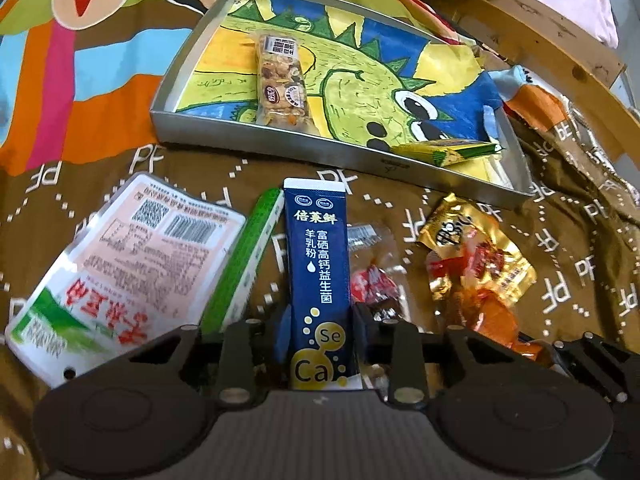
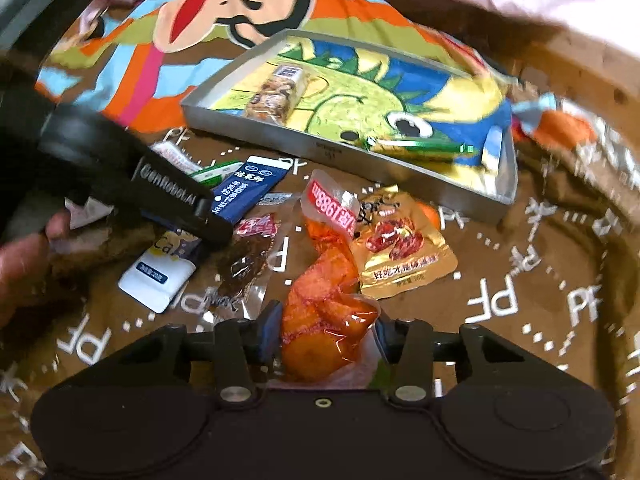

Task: Organize snacks
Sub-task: 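Close the left tool on the blue milk stick while the right tool grips the orange packet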

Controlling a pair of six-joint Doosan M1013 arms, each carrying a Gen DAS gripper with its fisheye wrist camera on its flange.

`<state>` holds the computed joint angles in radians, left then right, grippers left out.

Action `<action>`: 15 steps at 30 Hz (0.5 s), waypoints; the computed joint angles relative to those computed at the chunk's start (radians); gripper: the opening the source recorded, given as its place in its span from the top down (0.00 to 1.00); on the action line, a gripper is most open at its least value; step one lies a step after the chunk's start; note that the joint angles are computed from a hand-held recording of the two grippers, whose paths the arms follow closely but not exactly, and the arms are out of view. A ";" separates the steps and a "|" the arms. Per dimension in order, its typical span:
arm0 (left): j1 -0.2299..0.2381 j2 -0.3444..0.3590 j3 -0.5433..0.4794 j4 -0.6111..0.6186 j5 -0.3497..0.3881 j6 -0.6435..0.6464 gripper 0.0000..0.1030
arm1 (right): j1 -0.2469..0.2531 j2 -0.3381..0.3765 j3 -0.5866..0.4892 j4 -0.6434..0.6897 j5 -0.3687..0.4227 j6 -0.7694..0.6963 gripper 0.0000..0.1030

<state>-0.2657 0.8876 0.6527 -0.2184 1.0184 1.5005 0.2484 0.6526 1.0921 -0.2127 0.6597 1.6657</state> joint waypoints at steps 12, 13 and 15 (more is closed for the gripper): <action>0.015 -0.102 0.151 -0.106 -0.069 -0.005 0.67 | 0.062 -0.058 0.127 -0.457 -0.131 0.099 0.57; 0.017 -0.108 0.159 -0.117 -0.078 -0.014 0.67 | 0.064 -0.062 0.134 -0.493 -0.135 0.123 0.57; 0.018 -0.122 0.180 -0.128 -0.106 -0.016 0.67 | 0.069 -0.068 0.154 -0.611 -0.154 0.193 0.57</action>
<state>-0.2478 0.7656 0.8326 -0.3465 0.9121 1.4845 0.3175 0.5842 1.2458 -0.8239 0.5059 1.8586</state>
